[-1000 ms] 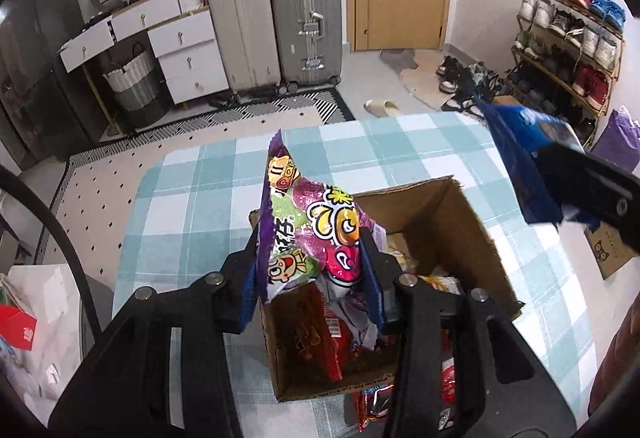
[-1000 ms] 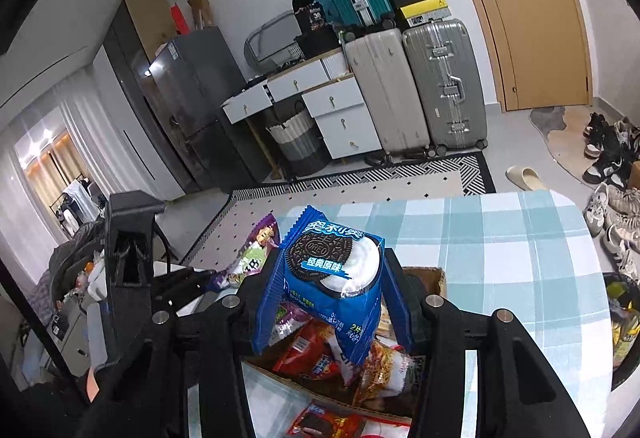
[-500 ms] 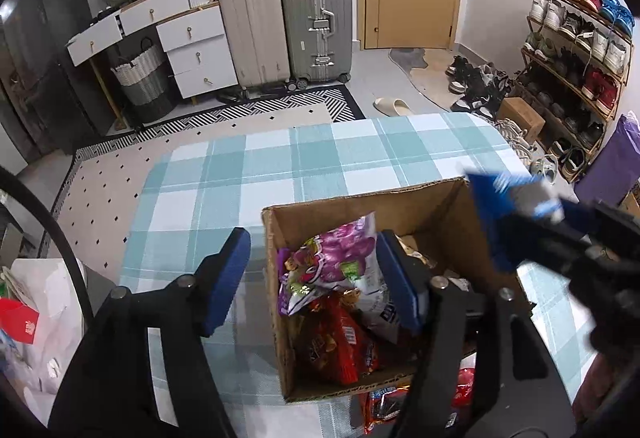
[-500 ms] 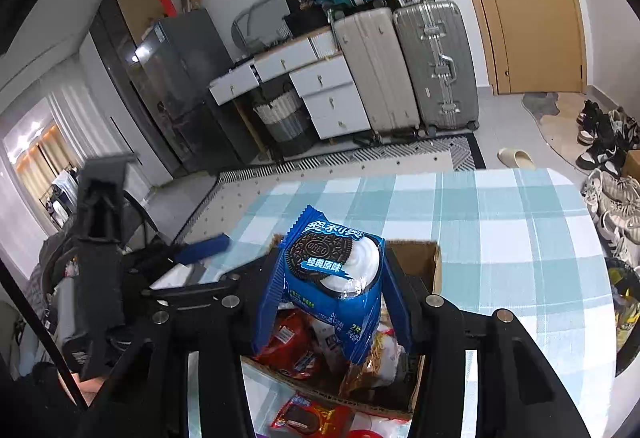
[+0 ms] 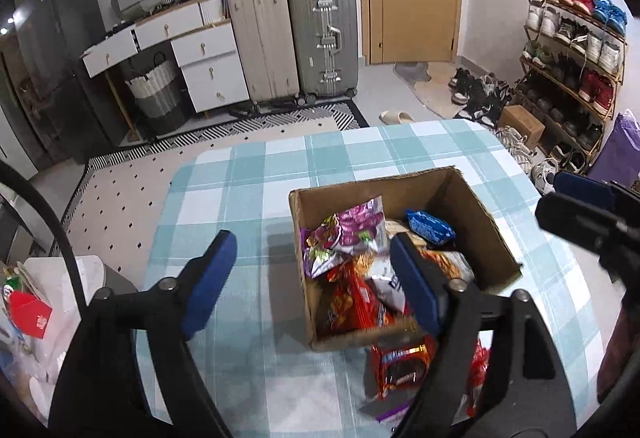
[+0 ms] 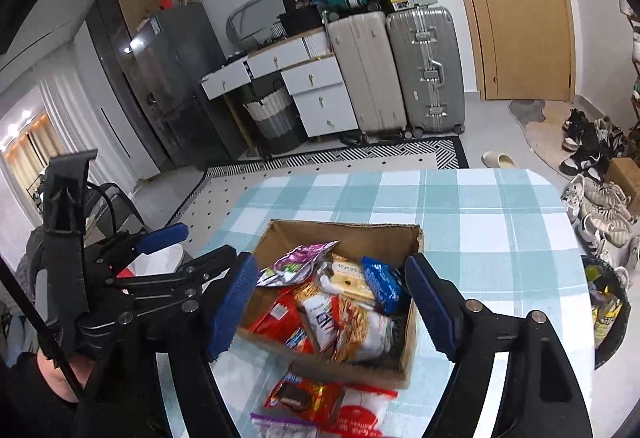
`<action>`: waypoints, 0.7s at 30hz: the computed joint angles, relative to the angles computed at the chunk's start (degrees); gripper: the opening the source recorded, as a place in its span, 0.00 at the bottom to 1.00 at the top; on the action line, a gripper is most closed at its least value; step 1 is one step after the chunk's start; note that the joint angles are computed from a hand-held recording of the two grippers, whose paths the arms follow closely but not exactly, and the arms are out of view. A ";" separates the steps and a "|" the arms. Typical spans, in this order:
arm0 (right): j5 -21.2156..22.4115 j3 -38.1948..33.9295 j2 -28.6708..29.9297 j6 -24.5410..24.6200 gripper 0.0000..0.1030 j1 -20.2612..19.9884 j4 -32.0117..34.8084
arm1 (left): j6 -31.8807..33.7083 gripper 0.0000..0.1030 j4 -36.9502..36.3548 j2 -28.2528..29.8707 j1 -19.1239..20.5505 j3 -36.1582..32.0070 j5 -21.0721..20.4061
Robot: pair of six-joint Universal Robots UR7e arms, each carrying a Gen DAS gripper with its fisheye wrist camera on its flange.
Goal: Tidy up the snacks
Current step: 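Open the left gripper over the box while the right gripper releases the Oreo pack, then move both empty grippers back toward the remaining snacks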
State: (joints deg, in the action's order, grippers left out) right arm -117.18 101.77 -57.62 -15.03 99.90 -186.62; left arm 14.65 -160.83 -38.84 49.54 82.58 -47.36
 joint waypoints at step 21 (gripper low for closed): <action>-2.65 20.56 -6.67 1.36 0.95 4.74 -17.19 | -2.97 0.93 -18.86 -16.76 -6.46 31.31 0.17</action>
State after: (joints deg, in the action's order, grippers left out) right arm -119.84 122.33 -64.29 -13.67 104.64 -203.80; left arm 11.68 -179.69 -55.60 43.08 113.89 -47.18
